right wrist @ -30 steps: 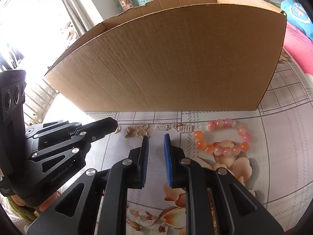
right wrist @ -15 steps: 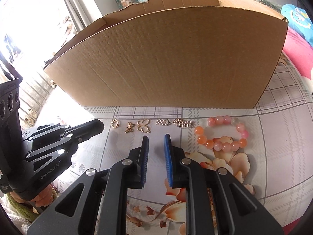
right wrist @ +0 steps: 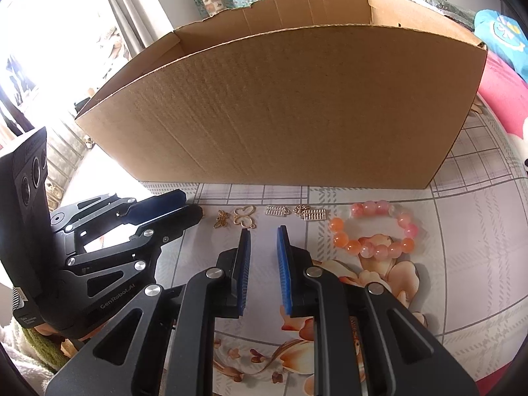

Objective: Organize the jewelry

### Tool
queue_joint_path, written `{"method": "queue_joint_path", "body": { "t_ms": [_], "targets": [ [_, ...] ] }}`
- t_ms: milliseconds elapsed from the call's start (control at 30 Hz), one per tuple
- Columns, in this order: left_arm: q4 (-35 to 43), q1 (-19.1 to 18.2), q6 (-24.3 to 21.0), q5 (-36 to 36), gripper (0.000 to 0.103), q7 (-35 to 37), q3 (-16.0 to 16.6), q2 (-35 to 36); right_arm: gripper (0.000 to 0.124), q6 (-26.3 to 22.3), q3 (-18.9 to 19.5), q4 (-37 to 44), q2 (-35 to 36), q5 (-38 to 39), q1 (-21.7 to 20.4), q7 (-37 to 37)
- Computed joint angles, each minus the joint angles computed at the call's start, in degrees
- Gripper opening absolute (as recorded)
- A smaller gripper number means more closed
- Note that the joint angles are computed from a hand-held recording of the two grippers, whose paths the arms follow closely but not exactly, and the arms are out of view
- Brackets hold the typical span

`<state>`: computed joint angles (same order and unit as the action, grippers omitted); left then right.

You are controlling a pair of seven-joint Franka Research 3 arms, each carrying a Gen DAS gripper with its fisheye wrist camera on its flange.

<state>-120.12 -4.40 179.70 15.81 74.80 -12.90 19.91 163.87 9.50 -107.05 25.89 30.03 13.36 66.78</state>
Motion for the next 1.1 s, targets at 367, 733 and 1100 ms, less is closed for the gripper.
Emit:
{"method": "queue_joint_path", "body": {
  "t_ms": [367, 733, 1100],
  "targets": [
    [0.91, -6.58, 1.28, 6.21, 0.009, -4.51, 7.13, 0.68, 0.017, 0.57, 0.91, -0.58, 0.05, 1.83, -0.89, -1.54],
    [-4.05, -10.97, 2.47, 9.39, 0.009, -11.54, 12.79, -2.98, 0.017, 1.12, 2.15, -2.42, -1.71, 4.44, -1.85, -6.3],
    [-8.63, -3.91, 6.48, 6.92, 0.003, -13.22, 7.17, -4.81, 0.017, -4.01, -0.26, 2.27, 0.64, -1.4, 1.87, -5.6]
  ]
}}
